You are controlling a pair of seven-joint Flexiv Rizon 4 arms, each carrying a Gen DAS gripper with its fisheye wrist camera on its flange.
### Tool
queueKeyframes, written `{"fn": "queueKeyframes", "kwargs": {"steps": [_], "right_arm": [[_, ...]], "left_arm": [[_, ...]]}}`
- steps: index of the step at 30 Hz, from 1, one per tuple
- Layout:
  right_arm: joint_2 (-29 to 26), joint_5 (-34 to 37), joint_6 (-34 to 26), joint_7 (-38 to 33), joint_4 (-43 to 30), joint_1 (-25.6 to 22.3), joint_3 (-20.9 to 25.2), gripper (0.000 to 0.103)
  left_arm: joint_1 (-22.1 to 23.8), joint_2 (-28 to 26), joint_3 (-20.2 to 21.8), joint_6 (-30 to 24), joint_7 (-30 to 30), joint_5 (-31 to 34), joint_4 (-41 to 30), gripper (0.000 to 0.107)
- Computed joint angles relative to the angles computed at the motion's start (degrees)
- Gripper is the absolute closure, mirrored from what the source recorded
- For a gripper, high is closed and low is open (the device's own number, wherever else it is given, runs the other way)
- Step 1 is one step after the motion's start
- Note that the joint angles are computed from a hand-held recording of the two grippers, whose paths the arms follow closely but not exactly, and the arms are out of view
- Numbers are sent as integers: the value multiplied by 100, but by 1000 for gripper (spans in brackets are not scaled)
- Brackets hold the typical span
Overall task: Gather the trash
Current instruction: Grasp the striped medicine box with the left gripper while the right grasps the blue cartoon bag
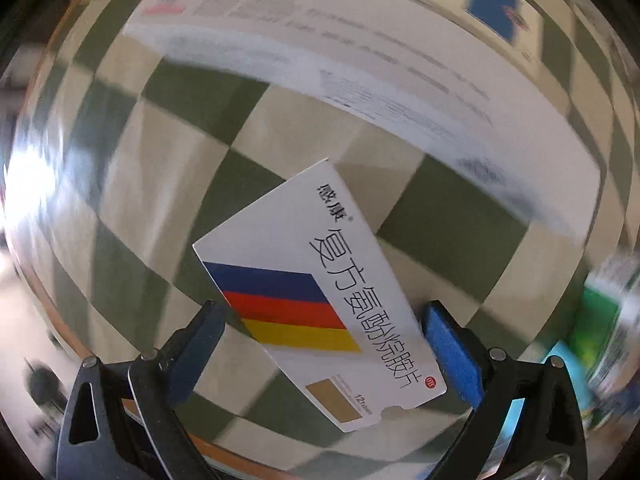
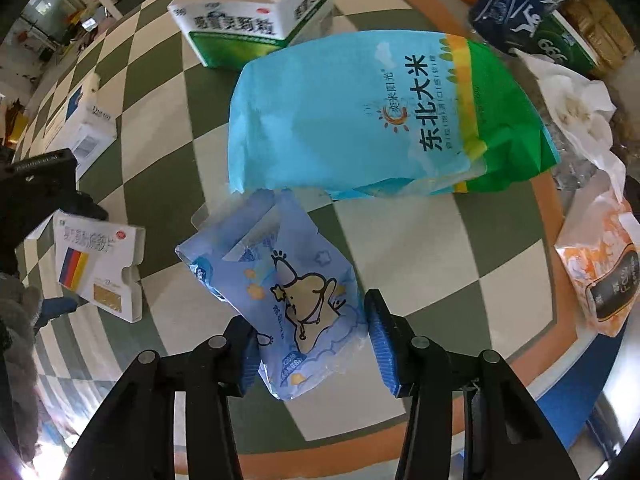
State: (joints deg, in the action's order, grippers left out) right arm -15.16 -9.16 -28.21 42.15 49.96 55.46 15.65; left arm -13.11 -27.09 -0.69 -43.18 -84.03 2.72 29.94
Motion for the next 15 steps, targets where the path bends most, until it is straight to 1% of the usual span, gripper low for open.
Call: {"fn": "queueKeyframes", "kwargs": {"steps": [1, 2, 3, 5, 6, 7, 9, 12, 13, 14, 15], "right_arm": [[-5, 0, 15, 12, 5, 6, 2, 55], [10, -4, 58, 9, 37, 4, 6, 55], [9, -12, 77, -19, 42, 5, 12, 55], [-53, -38, 96, -90, -35, 30, 5, 55], [-26, -31, 151, -115, 7, 35, 15, 55], [17, -9, 203, -101, 69, 55, 42, 55], [-77, -15, 305, -258, -35, 28, 16, 55], [69, 92, 707, -346, 313, -90, 49, 54], [49, 136, 695, -384, 299, -116, 58, 51], [6, 156, 637, -438, 240, -124, 60, 51], [-28, 167, 582, -503, 189, -127, 57, 51]], "left_arm": [[6, 170, -10, 169, 369, 54, 268, 11], [16, 310, -36, 268, 880, 150, 477, 11], [55, 551, -53, 438, 1610, 273, 841, 11], [128, 982, -42, 727, 2580, 441, 1473, 11], [191, 1164, -29, 843, 3008, 518, 1729, 11], [275, 1322, -2, 990, 3313, 539, 1966, 11], [438, 1440, 34, 1129, 3454, 463, 2172, 11], [639, 1412, 47, 1099, 3205, 223, 2219, 11], [681, 1494, 65, 1218, 3165, 158, 2358, 13], [729, 1571, 70, 1334, 3175, 66, 2486, 15], [771, 1663, 68, 1456, 3251, -8, 2619, 22]]}}
